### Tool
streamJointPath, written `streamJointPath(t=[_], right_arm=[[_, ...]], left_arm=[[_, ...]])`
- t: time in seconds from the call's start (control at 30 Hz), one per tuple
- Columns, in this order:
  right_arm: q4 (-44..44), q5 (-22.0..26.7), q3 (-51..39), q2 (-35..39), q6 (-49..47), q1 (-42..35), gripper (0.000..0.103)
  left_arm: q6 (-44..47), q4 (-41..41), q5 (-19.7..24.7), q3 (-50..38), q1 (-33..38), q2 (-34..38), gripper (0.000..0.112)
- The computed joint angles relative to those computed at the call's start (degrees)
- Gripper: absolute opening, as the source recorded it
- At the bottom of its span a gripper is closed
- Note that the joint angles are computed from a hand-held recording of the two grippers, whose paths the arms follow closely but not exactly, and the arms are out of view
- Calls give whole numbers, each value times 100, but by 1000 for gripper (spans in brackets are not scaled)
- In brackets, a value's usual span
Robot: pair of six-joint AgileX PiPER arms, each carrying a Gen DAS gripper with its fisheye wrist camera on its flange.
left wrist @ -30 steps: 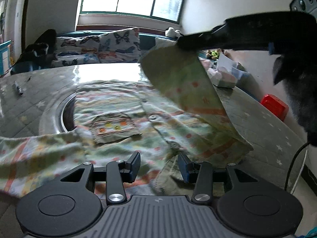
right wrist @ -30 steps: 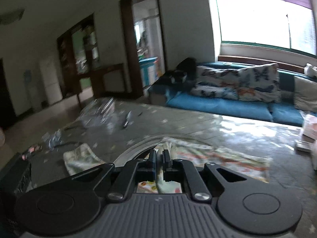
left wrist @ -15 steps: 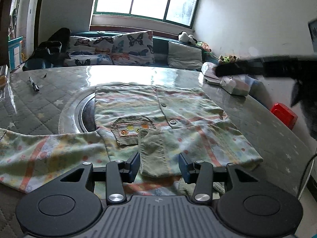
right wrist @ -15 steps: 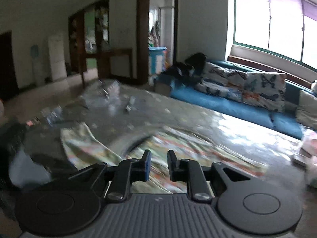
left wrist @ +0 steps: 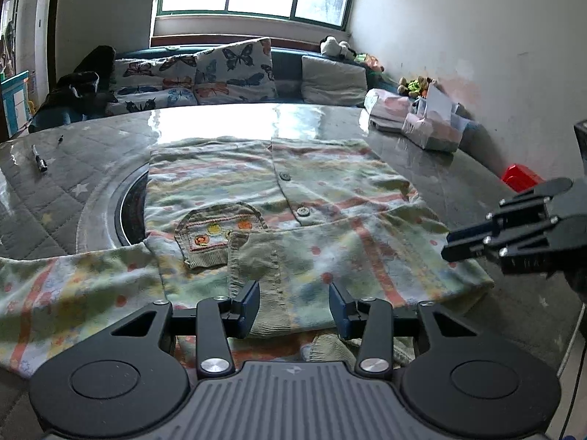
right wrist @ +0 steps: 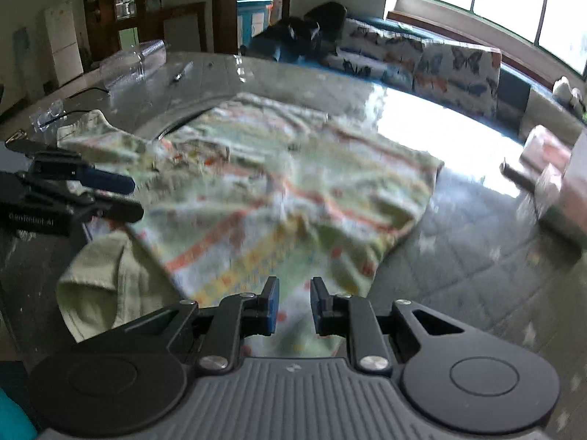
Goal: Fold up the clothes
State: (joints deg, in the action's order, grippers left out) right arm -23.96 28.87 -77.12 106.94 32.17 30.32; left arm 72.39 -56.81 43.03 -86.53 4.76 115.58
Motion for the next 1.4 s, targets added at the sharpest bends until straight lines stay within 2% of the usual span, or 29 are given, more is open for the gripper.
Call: streamJointPath(t=[0.17, 0.27, 0.43, 0.63, 0.73, 0.9, 1.07, 1.13, 1.4], right_arm=[[-7, -166, 210, -8, 36, -71, 19], [-222, -200, 108, 6, 184, -128, 26], [-479, -304, -215, 186, 404, -277, 26], [-191, -322, -680, 648, 195, -512, 25], [-59, -498, -535, 660, 184, -634, 24], [-455, -404, -537, 599, 505, -523, 25], [-235, -500, -636, 637, 296, -436, 27], [-172, -525, -727, 698, 216, -392, 31], [285, -515, -1257, 1052, -326, -217, 31]], left_arm=[[-284, 314, -99, -124, -67, 84, 44], [-318, 320, -87, -186, -74, 94, 44], [-430, 321, -52, -405, -174, 180, 44], [-613, 420, -33, -668, -338, 339, 44], [-810, 522, -37, -875, -395, 452, 44], [-1169, 757, -78, -1289, -496, 704, 44], [-1659, 1193, -206, -1580, -581, 965, 44], [-1640, 1197, -241, -1565, -569, 973, 44], [-1575, 1166, -238, -1526, -505, 944, 44]])
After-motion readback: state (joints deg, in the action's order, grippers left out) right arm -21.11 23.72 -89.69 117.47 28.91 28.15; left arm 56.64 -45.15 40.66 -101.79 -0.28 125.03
